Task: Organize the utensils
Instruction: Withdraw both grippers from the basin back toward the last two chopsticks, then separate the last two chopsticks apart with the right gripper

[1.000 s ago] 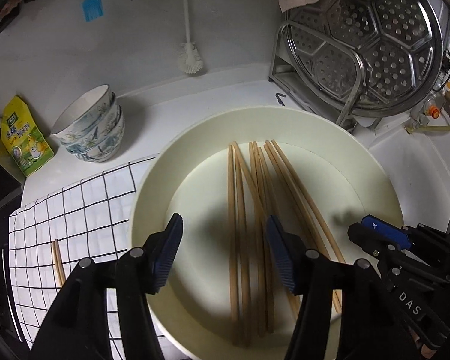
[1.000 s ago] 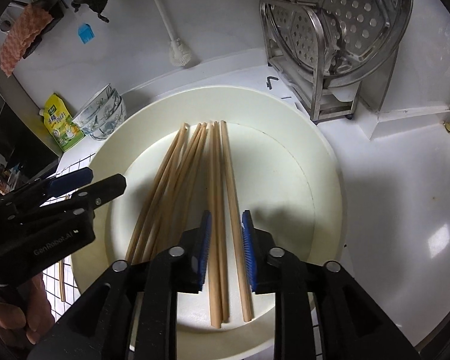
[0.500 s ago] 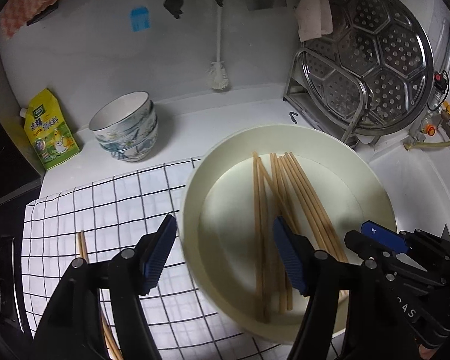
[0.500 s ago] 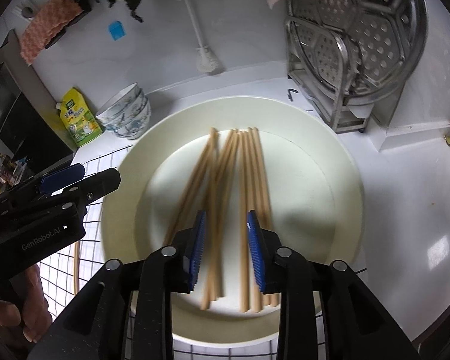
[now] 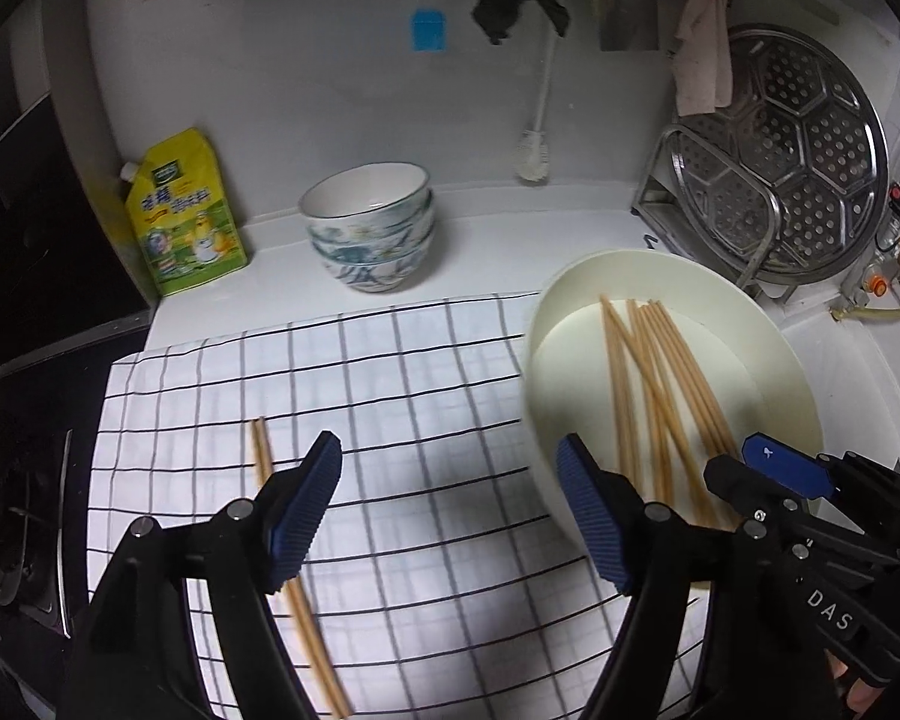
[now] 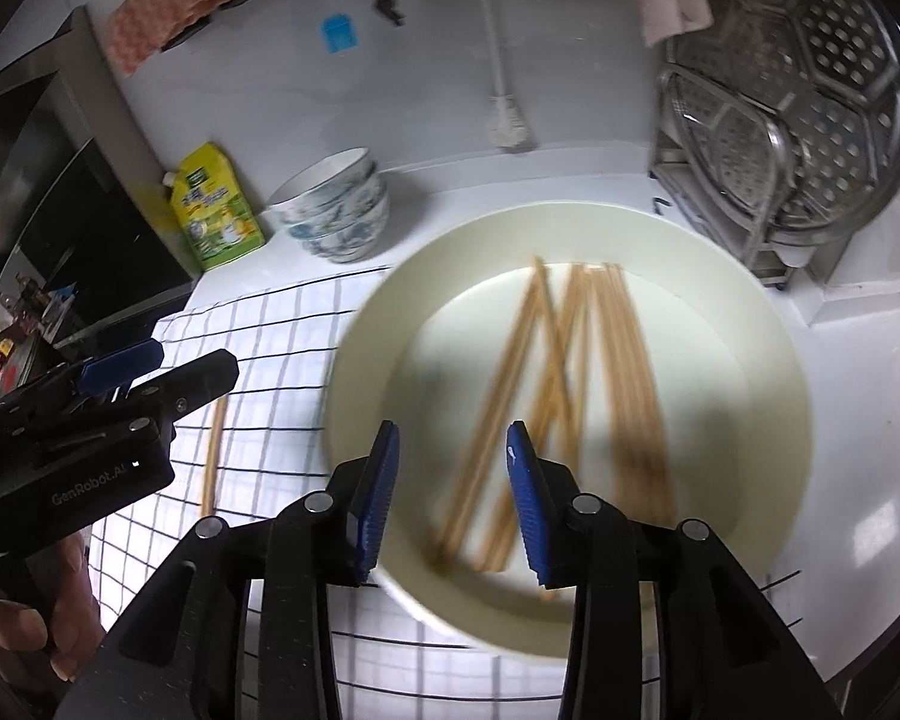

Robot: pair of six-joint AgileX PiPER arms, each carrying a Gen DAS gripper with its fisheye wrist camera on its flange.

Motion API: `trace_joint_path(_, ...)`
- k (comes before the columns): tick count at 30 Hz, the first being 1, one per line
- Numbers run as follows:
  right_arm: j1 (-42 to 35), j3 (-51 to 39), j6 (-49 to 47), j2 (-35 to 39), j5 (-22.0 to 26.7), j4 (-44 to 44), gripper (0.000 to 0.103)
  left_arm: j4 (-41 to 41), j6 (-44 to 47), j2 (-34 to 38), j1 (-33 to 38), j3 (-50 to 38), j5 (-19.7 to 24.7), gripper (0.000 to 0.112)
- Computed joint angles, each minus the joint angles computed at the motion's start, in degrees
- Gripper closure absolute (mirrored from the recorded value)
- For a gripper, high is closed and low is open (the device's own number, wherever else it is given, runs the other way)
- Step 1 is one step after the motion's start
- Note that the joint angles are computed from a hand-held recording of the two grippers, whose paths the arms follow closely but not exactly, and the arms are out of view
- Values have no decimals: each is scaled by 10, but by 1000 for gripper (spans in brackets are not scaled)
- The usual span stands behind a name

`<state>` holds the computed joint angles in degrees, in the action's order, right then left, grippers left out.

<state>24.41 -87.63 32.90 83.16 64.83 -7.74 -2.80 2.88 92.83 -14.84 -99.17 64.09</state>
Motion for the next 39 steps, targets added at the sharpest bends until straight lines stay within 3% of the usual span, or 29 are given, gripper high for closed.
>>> trace_joint_path(3,34,-23,21,19,7,-15,61,-17,24,-18,42,22,-2,37)
trace_joint_path(18,155,-122,69,128,13,-25,54,-79,153,-53,253,107,4,34)
trace_joint_path(39,225,-168,98,286,-15,-20,54,-109,259,-16,367,159,-19,30)
